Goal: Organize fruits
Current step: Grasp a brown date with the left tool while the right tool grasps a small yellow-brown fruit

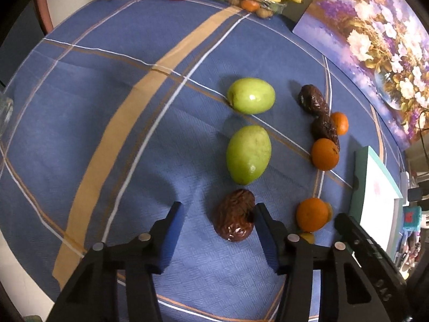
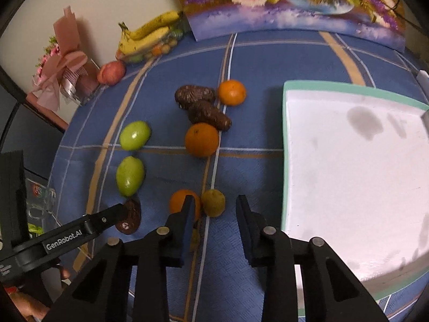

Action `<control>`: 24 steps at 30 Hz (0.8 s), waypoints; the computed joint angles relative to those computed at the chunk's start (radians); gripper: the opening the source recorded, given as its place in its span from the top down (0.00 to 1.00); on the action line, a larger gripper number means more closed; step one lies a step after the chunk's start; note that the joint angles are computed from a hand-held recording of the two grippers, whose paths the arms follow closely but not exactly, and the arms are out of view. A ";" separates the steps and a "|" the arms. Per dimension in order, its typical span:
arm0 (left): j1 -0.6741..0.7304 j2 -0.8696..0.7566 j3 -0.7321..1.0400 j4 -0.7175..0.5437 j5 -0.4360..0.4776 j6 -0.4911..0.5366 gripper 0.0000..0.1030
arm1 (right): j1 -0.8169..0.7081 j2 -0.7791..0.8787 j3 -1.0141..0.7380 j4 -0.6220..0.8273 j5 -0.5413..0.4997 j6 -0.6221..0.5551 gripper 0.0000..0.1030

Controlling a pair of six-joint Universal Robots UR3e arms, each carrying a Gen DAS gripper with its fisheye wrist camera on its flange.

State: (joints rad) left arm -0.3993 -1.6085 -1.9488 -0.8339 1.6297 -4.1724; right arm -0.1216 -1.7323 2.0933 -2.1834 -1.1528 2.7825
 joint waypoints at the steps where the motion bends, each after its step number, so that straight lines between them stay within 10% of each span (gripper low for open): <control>1: 0.003 -0.005 -0.001 0.007 -0.009 0.004 0.46 | 0.009 0.011 -0.001 -0.009 -0.008 0.003 0.70; 24: 0.008 -0.023 -0.005 0.032 -0.047 0.016 0.66 | 0.079 0.138 -0.042 -0.085 -0.032 0.017 0.78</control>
